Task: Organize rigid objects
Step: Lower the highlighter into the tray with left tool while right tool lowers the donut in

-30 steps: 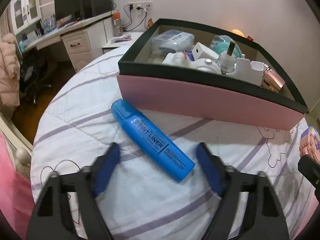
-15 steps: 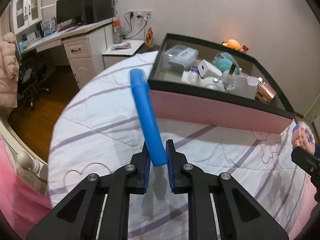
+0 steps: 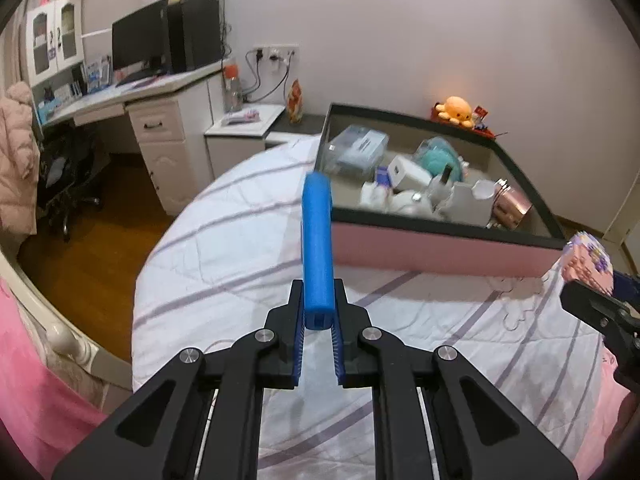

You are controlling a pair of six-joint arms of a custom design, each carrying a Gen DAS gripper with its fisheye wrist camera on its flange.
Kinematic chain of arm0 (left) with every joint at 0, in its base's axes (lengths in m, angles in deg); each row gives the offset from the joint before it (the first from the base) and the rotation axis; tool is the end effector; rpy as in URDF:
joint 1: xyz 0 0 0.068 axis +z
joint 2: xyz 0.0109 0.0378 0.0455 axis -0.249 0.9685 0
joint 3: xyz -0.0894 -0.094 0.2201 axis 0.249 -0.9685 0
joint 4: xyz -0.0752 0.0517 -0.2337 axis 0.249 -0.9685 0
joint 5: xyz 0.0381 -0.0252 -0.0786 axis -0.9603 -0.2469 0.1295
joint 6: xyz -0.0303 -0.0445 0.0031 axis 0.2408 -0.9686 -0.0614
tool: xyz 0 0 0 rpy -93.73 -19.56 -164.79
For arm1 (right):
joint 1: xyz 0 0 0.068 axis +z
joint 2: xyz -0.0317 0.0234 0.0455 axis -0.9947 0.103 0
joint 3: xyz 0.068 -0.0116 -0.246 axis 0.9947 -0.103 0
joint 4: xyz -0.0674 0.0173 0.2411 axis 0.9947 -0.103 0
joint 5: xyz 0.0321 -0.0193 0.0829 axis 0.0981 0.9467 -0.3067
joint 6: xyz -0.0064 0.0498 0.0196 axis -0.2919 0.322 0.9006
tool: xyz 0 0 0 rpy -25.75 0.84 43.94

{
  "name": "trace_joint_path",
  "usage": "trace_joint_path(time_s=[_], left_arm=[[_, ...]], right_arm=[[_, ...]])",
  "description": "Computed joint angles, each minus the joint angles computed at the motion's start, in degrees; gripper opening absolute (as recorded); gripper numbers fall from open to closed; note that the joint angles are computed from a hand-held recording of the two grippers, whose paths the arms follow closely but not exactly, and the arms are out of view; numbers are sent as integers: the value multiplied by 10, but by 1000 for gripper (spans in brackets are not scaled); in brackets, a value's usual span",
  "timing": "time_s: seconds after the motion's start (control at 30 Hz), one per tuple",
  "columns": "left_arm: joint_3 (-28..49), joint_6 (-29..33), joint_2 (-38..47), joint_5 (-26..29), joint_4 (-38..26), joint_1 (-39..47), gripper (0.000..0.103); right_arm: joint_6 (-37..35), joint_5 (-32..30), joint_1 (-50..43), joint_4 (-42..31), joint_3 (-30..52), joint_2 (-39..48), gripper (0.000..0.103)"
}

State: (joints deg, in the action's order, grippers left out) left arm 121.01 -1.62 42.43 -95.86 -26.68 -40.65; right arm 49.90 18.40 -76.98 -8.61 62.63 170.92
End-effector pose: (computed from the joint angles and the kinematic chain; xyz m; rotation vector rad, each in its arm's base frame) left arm 0.3443 -0.1632 0.1673 0.1771 2.3502 -0.1472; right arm 0.2869 0.0361 0.1946 -0.0073 2.3557 0.1299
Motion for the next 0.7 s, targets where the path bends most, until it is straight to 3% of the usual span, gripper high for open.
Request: trace_joint_path(time_s=[0.3,0.33,0.7], left_arm=[[21,19,-17,7,-2,-4,9],[26,22,-17,11,-2,-2,0],[105,47,14,22,-34,-10,0]], right_arm=[[-13,4,-9,-15,33,-7,65],[-14,4,-10,-14,35,-6,65],[-33,0,-25,-21,89,29,65]])
